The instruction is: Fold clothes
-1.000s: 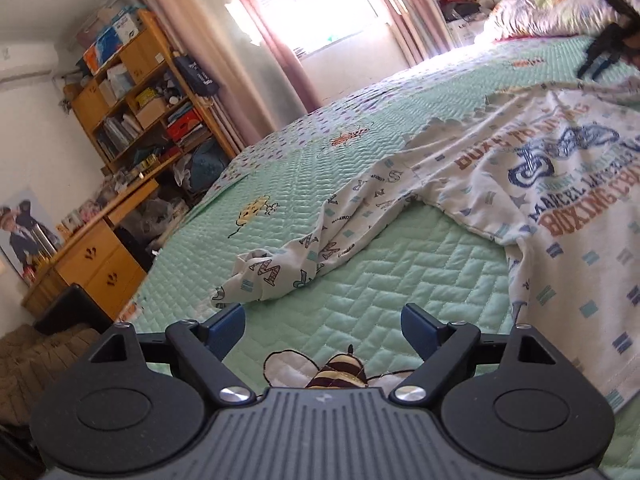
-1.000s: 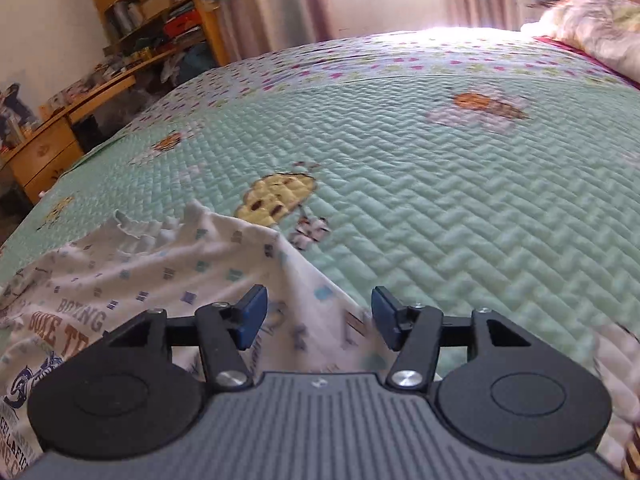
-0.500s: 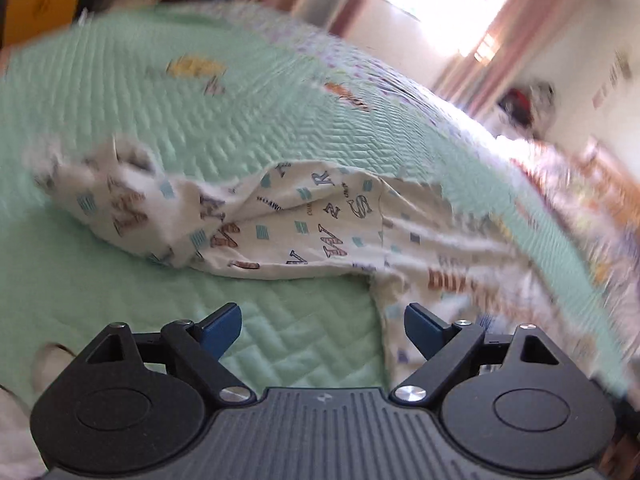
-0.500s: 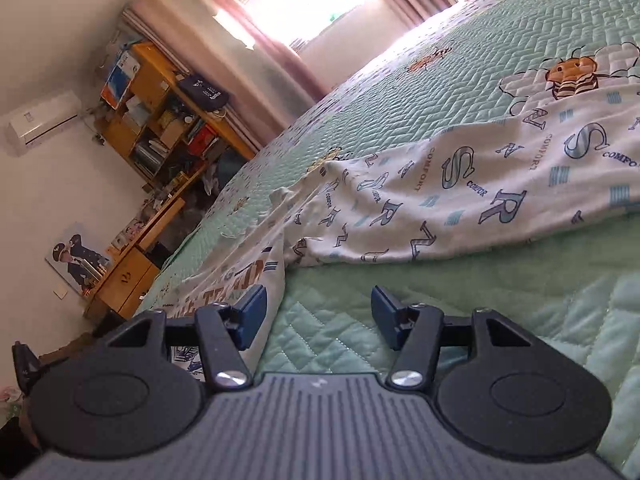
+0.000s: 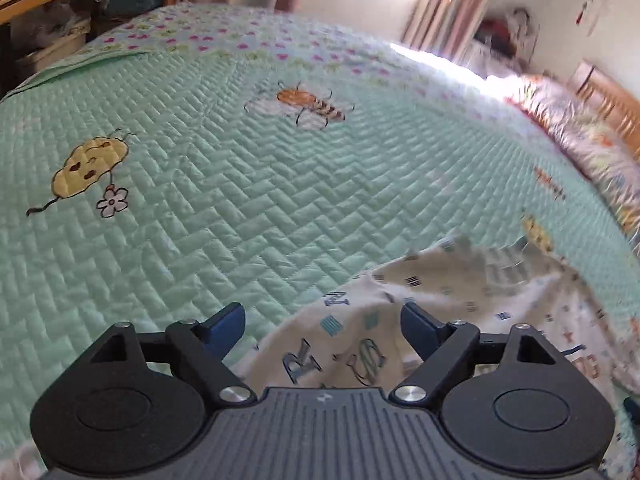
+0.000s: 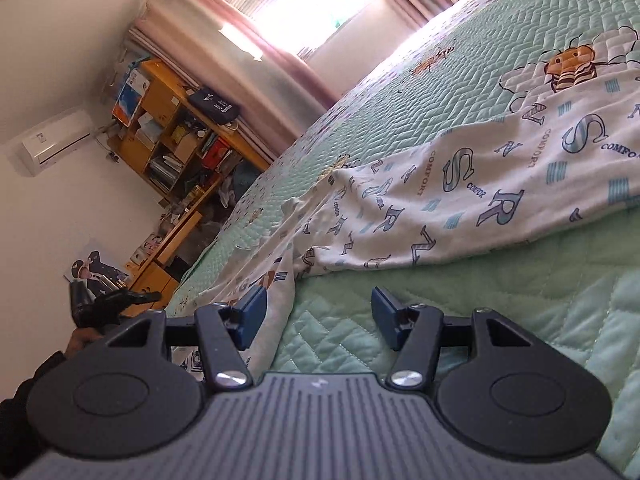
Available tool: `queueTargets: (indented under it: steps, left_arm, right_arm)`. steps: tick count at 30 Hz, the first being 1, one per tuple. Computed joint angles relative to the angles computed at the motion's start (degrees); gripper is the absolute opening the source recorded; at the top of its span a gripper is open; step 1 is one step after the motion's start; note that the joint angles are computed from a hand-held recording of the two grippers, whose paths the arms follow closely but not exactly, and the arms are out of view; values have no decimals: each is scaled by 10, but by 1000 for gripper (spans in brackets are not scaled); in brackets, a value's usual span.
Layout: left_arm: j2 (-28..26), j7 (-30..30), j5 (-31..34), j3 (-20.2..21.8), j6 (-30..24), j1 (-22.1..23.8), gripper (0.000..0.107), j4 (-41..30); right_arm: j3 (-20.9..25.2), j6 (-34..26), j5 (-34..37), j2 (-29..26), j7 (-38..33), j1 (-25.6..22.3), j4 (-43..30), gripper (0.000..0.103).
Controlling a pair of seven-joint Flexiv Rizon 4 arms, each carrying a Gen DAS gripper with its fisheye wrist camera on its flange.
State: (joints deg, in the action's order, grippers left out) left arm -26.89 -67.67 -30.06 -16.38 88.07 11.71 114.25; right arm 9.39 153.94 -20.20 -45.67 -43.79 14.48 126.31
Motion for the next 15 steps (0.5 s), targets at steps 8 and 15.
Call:
queueTargets:
  steps: [8, 15]
  left_arm:
    - [-48, 88, -23, -28, -79, 29, 83, -56]
    - [-69, 212, -227, -201, -93, 134, 61, -41]
  right_arm:
    - [2, 10, -19, -10, 14, -11, -7, 61]
    - [-1, 10, -19, -10, 15, -8, -7, 61]
